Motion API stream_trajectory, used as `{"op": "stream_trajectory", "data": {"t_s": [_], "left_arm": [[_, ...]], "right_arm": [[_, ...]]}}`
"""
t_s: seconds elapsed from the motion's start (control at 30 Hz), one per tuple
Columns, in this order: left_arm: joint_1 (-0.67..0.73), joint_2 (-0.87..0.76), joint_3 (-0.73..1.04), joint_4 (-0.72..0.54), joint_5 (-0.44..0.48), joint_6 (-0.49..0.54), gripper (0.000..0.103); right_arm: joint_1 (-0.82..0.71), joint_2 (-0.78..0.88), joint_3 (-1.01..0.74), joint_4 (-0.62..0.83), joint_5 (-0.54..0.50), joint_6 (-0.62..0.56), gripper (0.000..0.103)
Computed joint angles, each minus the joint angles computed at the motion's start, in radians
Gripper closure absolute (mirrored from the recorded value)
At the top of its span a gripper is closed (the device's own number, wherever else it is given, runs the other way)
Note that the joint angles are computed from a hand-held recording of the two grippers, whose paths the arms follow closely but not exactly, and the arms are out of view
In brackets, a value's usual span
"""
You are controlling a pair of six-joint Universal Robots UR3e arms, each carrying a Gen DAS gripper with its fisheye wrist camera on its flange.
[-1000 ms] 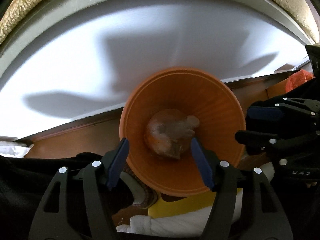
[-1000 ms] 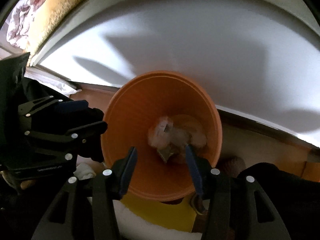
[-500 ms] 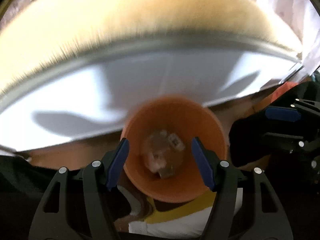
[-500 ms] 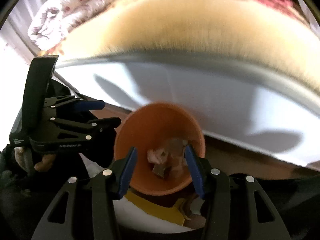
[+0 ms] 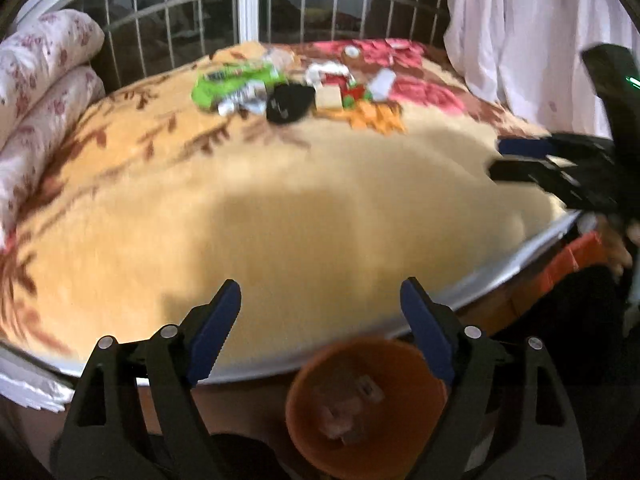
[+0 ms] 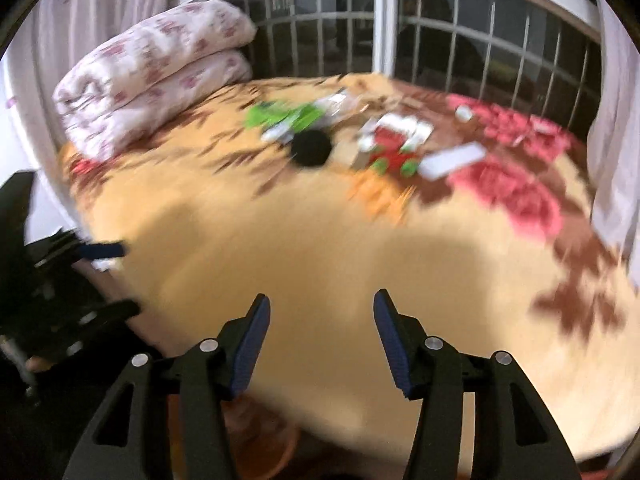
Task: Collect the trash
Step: 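Reach the right gripper to the orange toy dinosaur and grasp it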
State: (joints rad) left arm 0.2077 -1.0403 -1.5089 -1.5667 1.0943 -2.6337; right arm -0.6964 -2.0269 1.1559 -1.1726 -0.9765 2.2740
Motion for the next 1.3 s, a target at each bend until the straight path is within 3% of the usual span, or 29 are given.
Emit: {"op": "stream_trajectory", "data": {"t_s": [0.03, 0.17, 0.33, 0.43, 0.63, 0.73, 0.93, 1.1, 1.3], "left_arm": [[-0.015, -0.033, 0.012, 0.041, 0.007, -0.021, 0.023], [-0.051, -0.130, 0.032, 0.176, 0.011, -0.083, 0.023], [-0.048, -0.179, 0.002, 0.247, -0.024, -0.101, 0.023], [-0.050, -0.193, -0.021, 0.260, -0.032, -0.106, 0.023], [-0.066, -0.193, -0.048, 0.294, -0.023, -0.118, 0.023], [-0.058, -0.188, -0.050, 0.283, -0.036, -0.121, 0.023], [-0.062, -0.170, -0.084, 0.316, -0.027, -0.129, 0.023], [-0.039, -0.153, -0.104, 0.312, -0.049, -0.110, 0.023], [-0.017, -0.155, -0.092, 0.288, -0.070, -0.101, 0.023]], "right_arm": [[0.062, 0.062, -0.002, -0.108, -0.037, 0.076, 0.044], [0.214, 0.339, -0.115, -0.301, -0.099, 0.188, 0.035], [0.322, 0.549, -0.231, -0.371, -0.168, 0.191, 0.031], [0.366, 0.681, -0.361, -0.342, -0.213, 0.193, 0.023], [0.406, 0.994, -0.804, -0.111, -0.255, 0.230, 0.028], [0.406, 0.988, -0.794, -0.137, -0.249, 0.238, 0.035], [0.407, 0.824, -0.514, -0.344, -0.260, 0.254, 0.036], [0.379, 0.719, -0.414, -0.370, -0.214, 0.294, 0.037], [0.291, 0.401, -0.085, -0.411, -0.158, 0.317, 0.036]]}}
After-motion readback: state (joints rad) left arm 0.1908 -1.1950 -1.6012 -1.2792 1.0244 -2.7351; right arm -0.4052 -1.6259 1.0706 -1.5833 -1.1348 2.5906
